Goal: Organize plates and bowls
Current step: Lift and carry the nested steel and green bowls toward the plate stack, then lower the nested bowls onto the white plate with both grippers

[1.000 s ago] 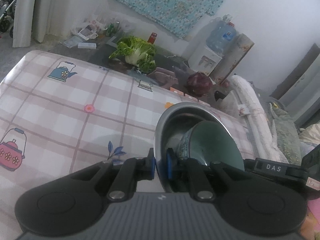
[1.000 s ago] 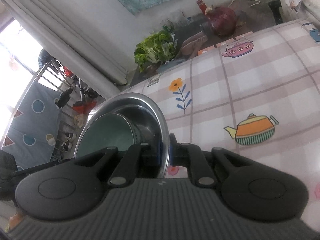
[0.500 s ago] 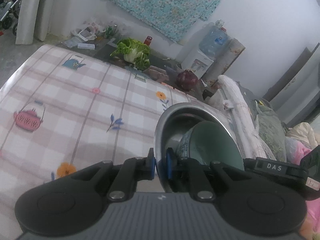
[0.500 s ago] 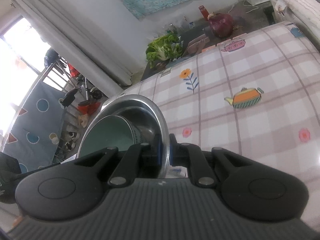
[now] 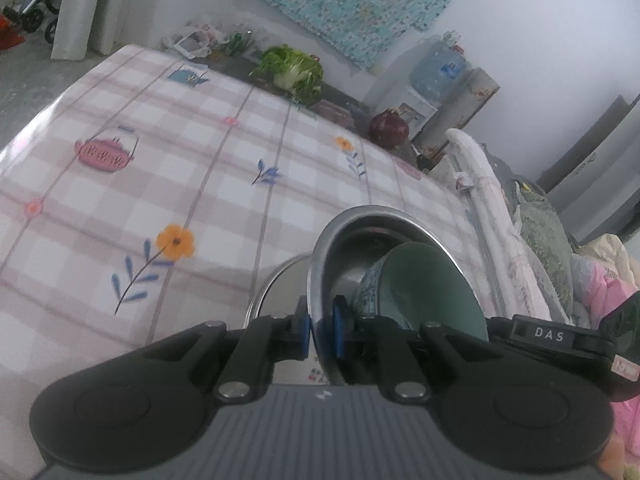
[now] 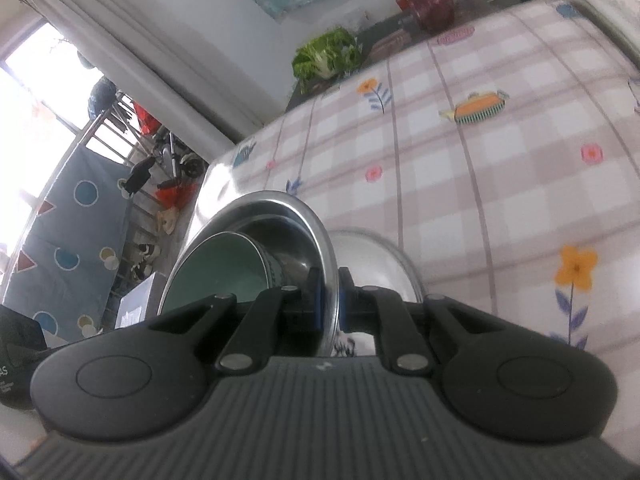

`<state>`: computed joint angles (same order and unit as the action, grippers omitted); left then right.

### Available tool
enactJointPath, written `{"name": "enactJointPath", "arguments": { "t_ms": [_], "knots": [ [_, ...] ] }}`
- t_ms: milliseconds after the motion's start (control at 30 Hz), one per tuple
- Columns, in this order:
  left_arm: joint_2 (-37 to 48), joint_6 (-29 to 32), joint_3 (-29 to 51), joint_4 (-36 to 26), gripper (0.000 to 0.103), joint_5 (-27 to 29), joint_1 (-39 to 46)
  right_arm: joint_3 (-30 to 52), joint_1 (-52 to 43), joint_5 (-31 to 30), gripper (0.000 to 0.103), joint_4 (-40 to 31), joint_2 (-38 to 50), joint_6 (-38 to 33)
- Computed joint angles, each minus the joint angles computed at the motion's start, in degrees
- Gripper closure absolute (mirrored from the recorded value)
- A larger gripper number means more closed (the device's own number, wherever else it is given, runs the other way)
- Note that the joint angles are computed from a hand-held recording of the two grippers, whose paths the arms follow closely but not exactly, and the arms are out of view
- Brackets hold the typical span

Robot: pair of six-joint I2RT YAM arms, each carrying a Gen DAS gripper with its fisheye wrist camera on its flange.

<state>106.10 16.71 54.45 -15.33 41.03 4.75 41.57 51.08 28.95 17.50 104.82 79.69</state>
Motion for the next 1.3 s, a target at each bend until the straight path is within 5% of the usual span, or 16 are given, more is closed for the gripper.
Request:
{"name": "enactJointPath", "arguments": {
  "t_ms": [500, 867, 967, 1033, 1133, 1233, 1300],
  "knots": [
    [7.49, 1.64, -1.06, 5.05, 0.092, -3.83, -1.38, 1.90, 1.94, -1.27, 0.095, 0.68, 8.78, 3.63],
    [4.68, 2.88, -2.58, 6.13, 0.083, -3.16, -0.72, 8.99, 2.87, 3.56, 0.084, -14.98, 7.88, -1.61],
    [2.64, 3.54, -4.05, 6.90, 0.074, -3.95, -0.48, 8.26, 3.44, 4.32, 0.079, -15.26, 6.77, -1.41],
    [0.67, 4.12, -5.64, 8.29, 0.057, -5.39, -0.30, 7.68, 4.13, 5.35, 0.078, -15.16, 6.10, -0.78],
    [-1.77, 5.86, -7.78, 10.31, 0.040, -5.10, 0.98, 10.30, 5.93, 8.58, 0.060, -21.36, 6.37, 0.81],
    [-4.06, 7.93, -9.34, 10.27, 0.035, -4.73, 2.10, 11.89, 9.21, 12.90, 0.051, -27.47, 5.91, 3.22],
    [-6.17, 8.93, -10.81, 10.27, 0.030, -5.70, 2.16, 11.54, 11.43, 15.15, 0.036, -29.38, 4.80, 5.23]
  ]
}}
